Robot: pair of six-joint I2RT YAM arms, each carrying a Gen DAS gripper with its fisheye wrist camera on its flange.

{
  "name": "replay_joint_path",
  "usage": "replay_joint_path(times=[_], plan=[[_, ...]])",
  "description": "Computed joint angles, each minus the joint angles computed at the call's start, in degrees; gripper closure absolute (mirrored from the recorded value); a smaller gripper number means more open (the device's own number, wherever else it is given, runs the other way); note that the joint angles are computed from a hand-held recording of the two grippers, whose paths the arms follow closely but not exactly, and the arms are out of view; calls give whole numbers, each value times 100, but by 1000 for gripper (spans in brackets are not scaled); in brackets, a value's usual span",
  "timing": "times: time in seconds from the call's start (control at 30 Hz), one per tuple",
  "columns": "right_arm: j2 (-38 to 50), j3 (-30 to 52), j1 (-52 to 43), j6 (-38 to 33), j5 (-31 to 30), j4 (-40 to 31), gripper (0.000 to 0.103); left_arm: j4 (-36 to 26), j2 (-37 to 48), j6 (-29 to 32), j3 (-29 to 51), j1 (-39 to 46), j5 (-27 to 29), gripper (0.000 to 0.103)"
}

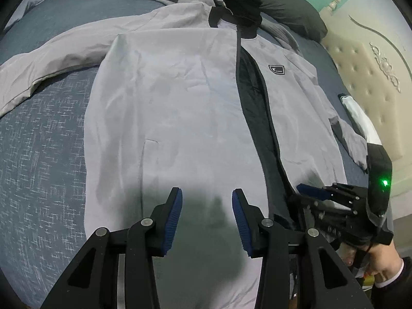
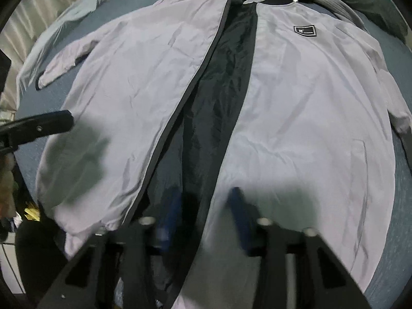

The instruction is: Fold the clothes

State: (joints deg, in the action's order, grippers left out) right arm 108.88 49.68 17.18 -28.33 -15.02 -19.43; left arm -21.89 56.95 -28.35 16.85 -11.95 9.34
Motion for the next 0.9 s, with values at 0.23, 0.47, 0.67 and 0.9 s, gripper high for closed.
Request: replay_joint_path(times=[0.23,0.47,0.67,0.9], plan=[[15,105,-174,105,-379,208,102,196,69,160,-127,285,195,59],[224,590,-308,527,-893,-57,103,219,135,105,-66,105,140,59],[174,470,-120,390,-244,12,67,250,178,92,-6,148,125,59],[413,253,54,352,81,487,65,344,162,9,-12,123,119,59]])
